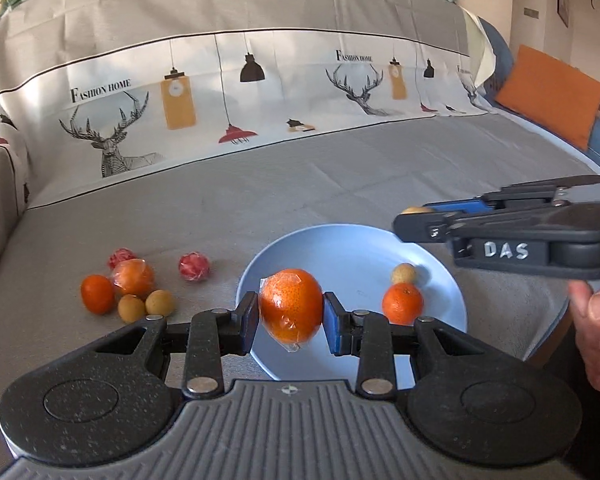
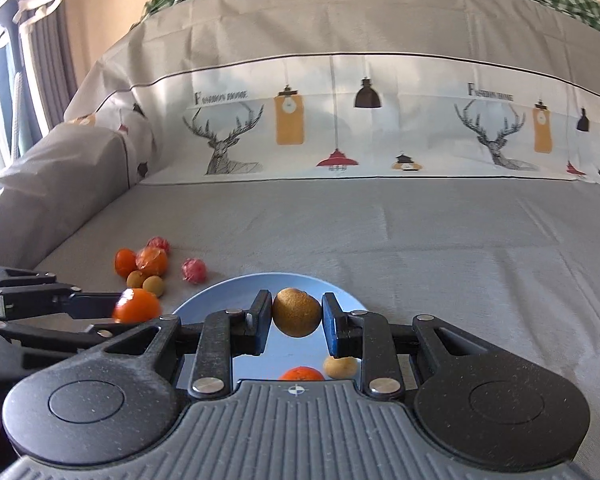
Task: Organize fruits
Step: 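Lower the mandarin and kiwi onto the blue plate and open both tools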
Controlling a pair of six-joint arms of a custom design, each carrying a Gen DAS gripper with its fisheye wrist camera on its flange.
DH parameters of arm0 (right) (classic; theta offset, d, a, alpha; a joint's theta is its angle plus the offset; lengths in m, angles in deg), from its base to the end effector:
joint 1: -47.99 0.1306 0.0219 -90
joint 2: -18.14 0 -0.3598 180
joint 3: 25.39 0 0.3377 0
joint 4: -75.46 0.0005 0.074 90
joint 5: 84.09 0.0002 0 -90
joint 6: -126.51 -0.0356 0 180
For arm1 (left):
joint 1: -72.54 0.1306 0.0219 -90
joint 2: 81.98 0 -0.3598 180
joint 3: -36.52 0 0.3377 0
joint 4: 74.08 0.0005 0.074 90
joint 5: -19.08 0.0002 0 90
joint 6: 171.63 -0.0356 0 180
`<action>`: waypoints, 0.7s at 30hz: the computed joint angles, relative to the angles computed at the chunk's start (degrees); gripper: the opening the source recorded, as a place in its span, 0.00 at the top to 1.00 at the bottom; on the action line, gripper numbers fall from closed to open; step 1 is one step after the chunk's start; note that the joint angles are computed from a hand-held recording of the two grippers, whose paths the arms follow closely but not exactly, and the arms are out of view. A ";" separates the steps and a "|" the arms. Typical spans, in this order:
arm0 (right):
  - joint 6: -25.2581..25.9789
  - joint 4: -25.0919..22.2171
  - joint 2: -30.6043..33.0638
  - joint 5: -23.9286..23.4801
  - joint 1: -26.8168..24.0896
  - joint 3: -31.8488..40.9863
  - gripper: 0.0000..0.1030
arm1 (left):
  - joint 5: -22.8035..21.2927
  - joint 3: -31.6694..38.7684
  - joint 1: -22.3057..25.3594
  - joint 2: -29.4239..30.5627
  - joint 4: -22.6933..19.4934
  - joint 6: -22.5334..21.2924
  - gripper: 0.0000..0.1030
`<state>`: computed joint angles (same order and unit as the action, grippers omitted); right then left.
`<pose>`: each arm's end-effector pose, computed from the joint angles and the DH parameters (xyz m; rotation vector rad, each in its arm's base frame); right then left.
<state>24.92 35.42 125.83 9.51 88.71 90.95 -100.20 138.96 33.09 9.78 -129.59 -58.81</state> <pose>0.4251 0.3623 0.4670 -0.5049 2.0942 0.4722 0.3499 -0.2660 0.4786 0.0824 2.2316 0.0189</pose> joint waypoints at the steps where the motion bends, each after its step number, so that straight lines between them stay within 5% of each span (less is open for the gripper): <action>1: 0.40 -0.24 0.33 0.02 0.15 0.36 0.73 | 0.22 -0.08 0.16 0.04 0.17 -0.10 0.64; 21: 4.17 -2.63 2.09 0.15 1.23 2.59 0.73 | 1.42 -0.04 0.55 0.14 0.31 -1.01 0.64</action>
<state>29.09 32.80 127.92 9.66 89.94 93.55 -98.77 138.92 33.64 9.92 -129.27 -59.82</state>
